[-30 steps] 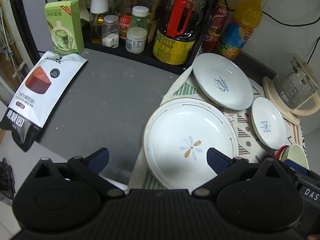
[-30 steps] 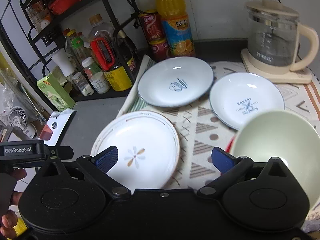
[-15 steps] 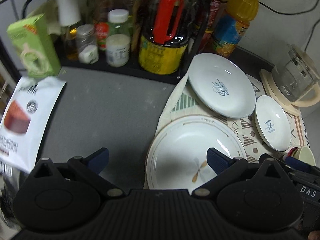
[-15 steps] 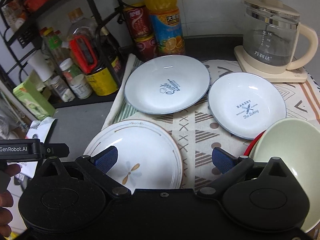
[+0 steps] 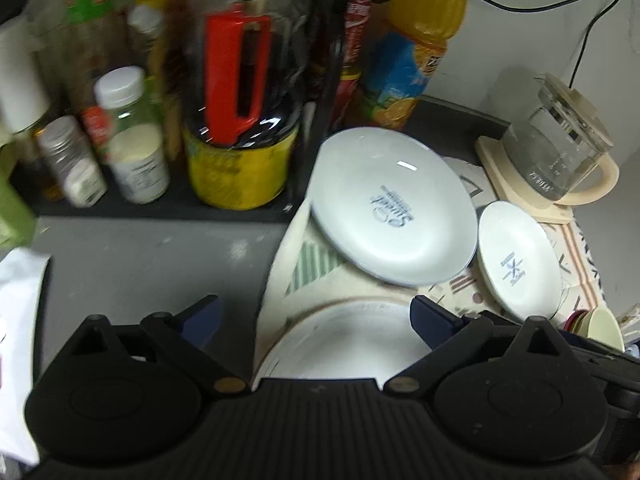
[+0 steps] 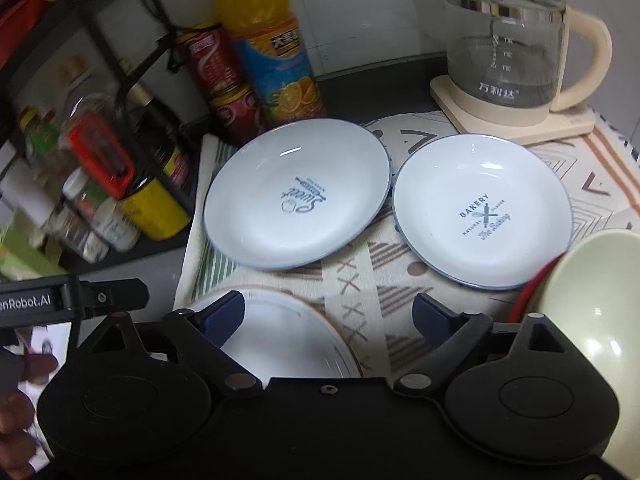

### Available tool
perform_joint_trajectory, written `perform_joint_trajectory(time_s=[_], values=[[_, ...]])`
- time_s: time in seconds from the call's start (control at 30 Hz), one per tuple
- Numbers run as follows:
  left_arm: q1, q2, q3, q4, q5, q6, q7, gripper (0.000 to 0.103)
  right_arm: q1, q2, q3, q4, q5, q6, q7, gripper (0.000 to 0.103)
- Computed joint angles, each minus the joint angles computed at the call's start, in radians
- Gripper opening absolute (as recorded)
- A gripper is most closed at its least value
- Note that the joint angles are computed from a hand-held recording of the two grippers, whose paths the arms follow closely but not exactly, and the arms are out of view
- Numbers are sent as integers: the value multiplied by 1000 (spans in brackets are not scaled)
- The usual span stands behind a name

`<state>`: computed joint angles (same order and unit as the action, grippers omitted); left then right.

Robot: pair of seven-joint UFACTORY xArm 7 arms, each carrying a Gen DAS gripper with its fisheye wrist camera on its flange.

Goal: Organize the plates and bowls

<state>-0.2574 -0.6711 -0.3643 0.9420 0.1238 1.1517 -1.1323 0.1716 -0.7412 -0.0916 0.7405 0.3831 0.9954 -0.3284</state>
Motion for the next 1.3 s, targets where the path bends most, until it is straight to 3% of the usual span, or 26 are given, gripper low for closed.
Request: perform_joint_trajectory(time_s=[0.2, 0.37, 0.67, 0.87, 0.93, 1.1, 1.17, 1.23, 1.3], values=[[1, 45, 48, -38, -11, -143, 52, 90, -1, 91, 19, 33, 25, -32, 65, 69], [-6, 95, 91, -71, -59, -231, 82, 60, 4, 165, 29, 56, 35, -58, 85, 58], [-15, 145, 145, -143, -131, -357, 148, 47, 10, 276, 64, 78, 63, -106, 154, 52], [9, 167, 136, -166, -127, -390, 108, 34, 13, 335, 102, 85, 23, -144, 200, 41], [13, 172, 134, -174, -129, -402, 87, 31, 9, 345, 109, 80, 4, -156, 219, 33], [11, 185, 135, -182, -123, -437, 72, 26, 17, 349, 99, 69, 11, -195, 233, 30], [9, 182, 136, -194, -126, -456, 63, 19, 21, 346, 89, 60, 30, -210, 227, 30], [12, 191, 129, -182, -110, -449, 61, 19, 19, 337, 88, 48, 27, -226, 224, 20], [9, 193, 127, -174, -107, -442, 58, 19, 23, 323, 86, 36, 24, -242, 203, 19]])
